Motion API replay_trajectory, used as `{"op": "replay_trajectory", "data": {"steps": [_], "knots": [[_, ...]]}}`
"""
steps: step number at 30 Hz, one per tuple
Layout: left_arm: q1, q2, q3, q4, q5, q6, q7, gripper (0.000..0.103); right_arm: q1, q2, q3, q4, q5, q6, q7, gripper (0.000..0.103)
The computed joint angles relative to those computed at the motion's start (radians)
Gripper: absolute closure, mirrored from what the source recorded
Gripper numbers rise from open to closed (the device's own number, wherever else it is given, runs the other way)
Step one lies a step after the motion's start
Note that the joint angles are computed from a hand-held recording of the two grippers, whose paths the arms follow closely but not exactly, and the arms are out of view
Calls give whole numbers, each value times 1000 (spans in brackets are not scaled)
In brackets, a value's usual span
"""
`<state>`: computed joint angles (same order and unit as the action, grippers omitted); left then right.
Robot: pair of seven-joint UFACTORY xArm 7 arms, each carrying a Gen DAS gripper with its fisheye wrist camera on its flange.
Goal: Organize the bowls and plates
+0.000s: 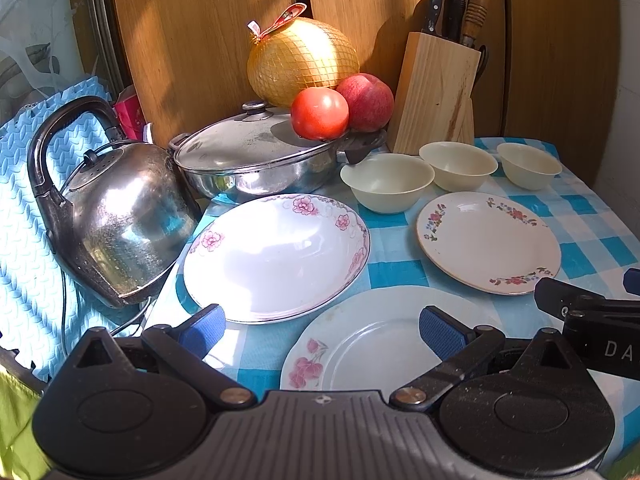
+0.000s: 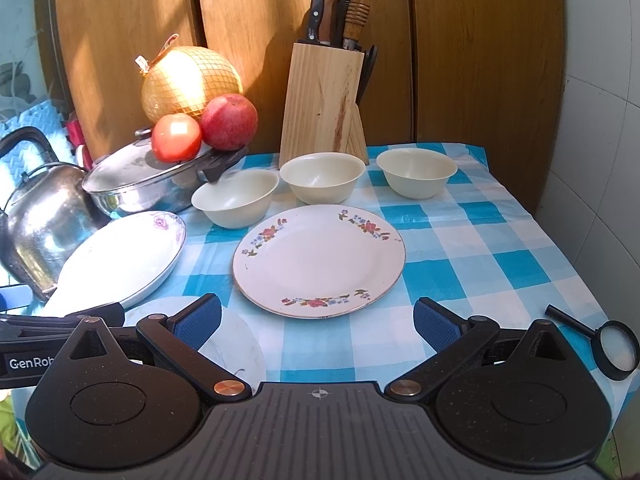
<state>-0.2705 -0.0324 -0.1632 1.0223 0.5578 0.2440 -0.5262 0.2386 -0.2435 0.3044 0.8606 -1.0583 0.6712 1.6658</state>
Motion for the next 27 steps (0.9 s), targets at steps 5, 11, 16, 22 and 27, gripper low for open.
{"op": "replay_trajectory", "data": {"steps": [5, 11, 16, 22, 27], "knots": [[-2, -2, 0, -6, -15, 9, 16, 4, 5, 5, -5, -1, 21, -3, -28, 0], [-1, -6, -1, -13, -10, 17, 15, 5, 5, 6, -7, -5, 48, -16, -37, 0], [0, -9, -3, -18, -8, 21, 21, 5, 6, 9, -4, -5, 54, -13, -45, 0], [1, -7, -4, -21, -1, 26, 26, 5, 9, 14, -6, -3, 68, -14, -59, 1], [-1, -4, -2, -25, -15, 28, 51, 5, 14, 20, -7, 0, 74, -8, -74, 3]]}}
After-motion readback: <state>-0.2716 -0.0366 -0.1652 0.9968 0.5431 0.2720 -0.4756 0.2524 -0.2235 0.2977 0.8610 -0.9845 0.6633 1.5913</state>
